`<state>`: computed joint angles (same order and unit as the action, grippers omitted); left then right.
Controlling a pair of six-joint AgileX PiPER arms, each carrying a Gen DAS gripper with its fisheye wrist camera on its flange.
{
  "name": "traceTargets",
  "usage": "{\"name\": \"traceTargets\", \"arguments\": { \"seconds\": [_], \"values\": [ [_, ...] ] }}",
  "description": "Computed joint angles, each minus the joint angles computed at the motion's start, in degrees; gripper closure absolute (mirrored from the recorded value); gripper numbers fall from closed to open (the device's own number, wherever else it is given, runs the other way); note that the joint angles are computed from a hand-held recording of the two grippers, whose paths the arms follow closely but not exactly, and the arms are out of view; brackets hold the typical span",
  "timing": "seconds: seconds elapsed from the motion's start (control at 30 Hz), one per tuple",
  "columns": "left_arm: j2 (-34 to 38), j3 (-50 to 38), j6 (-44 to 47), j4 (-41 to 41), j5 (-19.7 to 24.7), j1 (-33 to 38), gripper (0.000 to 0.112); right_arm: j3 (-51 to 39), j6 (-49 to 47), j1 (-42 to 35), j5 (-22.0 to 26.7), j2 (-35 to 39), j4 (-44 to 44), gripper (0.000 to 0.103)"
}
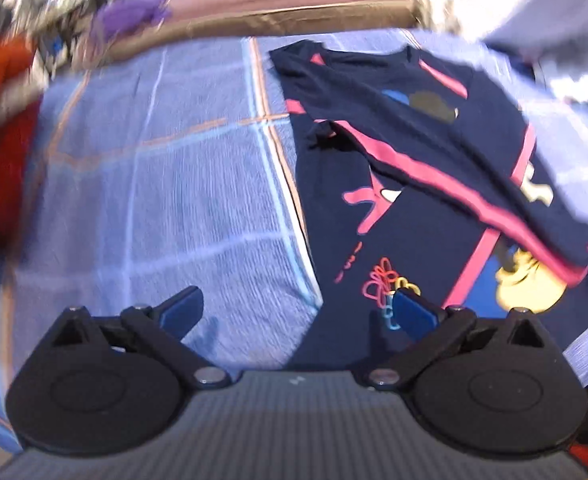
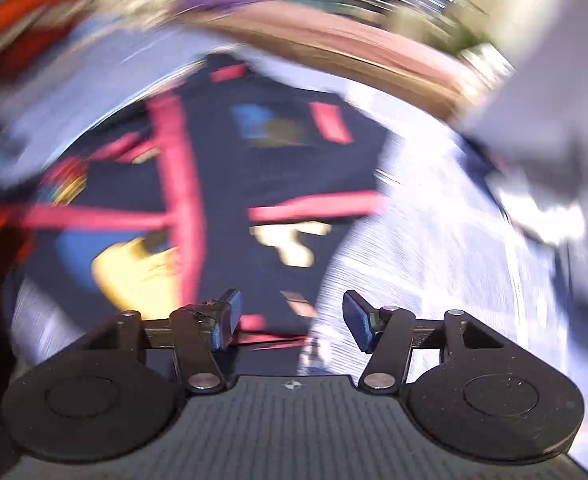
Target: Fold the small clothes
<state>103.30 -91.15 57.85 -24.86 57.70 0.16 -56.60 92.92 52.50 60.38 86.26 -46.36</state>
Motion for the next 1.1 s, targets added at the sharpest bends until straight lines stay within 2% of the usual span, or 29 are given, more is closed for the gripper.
{"name": "traceTargets", "arguments": {
  "seconds": [0.03,0.07,0.1,0.13,0.2,0.27,0.3,0.37,0.43,0.47,0.5,0.53,0.6,0.67,0.73,0.77,0.8,0.87,0.93,0.97,1.0,1.07,1.1],
  "values": [
    [-0.6,0.6,2.0,-0.9,-0.3,-0.3,0.010,5.7,3.1,-1.1,-5.7,-3.9,-2.0,0.017],
    [-0.7,0.6,3.2,-1.8,0.5,-0.4,0.010,10.7,4.0,-2.0,-11.5,-7.2,-4.4,0.024],
    [-0.5,0.0,3.2,-2.1,1.9,-0.6,0.010,14.5,2.5,-3.1,-17.0,-8.6,-6.7,0.035],
    [-0.2,-0.6,2.4,-1.7,2.9,-0.9,0.010,16.0,-1.2,-4.2,-20.3,-8.3,-6.7,0.036],
    [-0.3,-0.6,1.2,-0.4,3.5,-1.6,0.010,16.1,-11.4,-5.9,-21.3,-7.1,-1.1,0.037],
    [-0.7,0.2,0.1,1.1,2.8,-2.4,0.010,17.9,-13.4,-7.9,-24.1,-7.8,0.2,0.041],
    [-0.7,0.3,-0.4,1.6,2.7,-2.6,0.010,19.1,-11.0,-8.4,-26.5,-8.1,-2.2,0.041],
    [-0.5,0.3,-1.6,2.4,3.2,-3.1,0.010,19.2,-8.7,-7.5,-26.7,-6.7,-8.7,0.045],
    [0.1,-0.5,-2.8,3.2,4.3,-3.6,0.010,17.0,-12.4,-6.9,-24.9,-2.7,-12.1,0.042],
    [0.1,-0.6,-2.8,3.4,4.6,-3.7,0.010,16.1,-16.9,-8.3,-26.4,-1.3,-11.9,0.042],
    [-0.1,-0.3,-2.6,3.4,4.5,-4.0,0.010,15.5,-19.1,-9.1,-27.7,-0.2,-12.8,0.048],
    [-0.4,-0.1,-2.2,3.4,4.5,-4.1,0.010,14.8,-22.7,-10.6,-29.7,0.0,-11.6,0.049],
    [-0.7,-0.1,-2.0,3.6,4.7,-4.4,0.010,13.3,-31.9,-15.5,-36.1,-1.0,-2.3,0.089],
    [-1.0,0.1,-2.2,3.7,4.7,-4.5,0.010,10.6,-40.1,-17.8,-36.3,-2.0,9.2,0.090],
    [-1.2,0.1,-2.2,3.4,4.9,-4.3,0.010,11.0,-44.6,-19.8,-39.0,-6.5,20.7,0.090],
    [-1.1,-0.1,-2.3,3.4,5.2,-4.1,0.010,10.7,-46.7,-20.1,-38.1,-9.1,26.4,0.090],
    [-0.9,-0.3,-2.6,3.7,5.5,-4.0,0.010,9.7,-46.7,-19.7,-34.9,-11.3,30.6,0.091],
    [-0.4,-0.6,-3.1,4.3,5.9,-3.9,0.010,6.3,-45.8,-19.6,-25.0,-13.7,38.7,0.088],
    [0.4,-0.7,-3.4,4.5,5.7,-3.9,0.010,5.9,-44.9,-18.1,-19.1,-14.9,41.6,0.068],
    [0.9,-0.7,-3.6,4.7,5.6,-3.9,0.010,6.9,-41.8,-16.7,-17.9,-15.3,39.6,0.028],
    [1.3,-0.8,-4.1,5.2,5.5,-4.0,0.010,8.4,-36.4,-14.9,-16.5,-15.3,36.6,0.000],
    [1.3,-0.3,-4.4,5.9,4.6,-4.1,0.010,9.8,-30.6,-12.7,-13.4,-14.8,34.2,0.000],
    [1.1,0.1,-4.0,5.7,4.2,-3.8,0.010,11.0,-26.6,-11.7,-13.1,-15.4,32.1,0.020]
  ]
}}
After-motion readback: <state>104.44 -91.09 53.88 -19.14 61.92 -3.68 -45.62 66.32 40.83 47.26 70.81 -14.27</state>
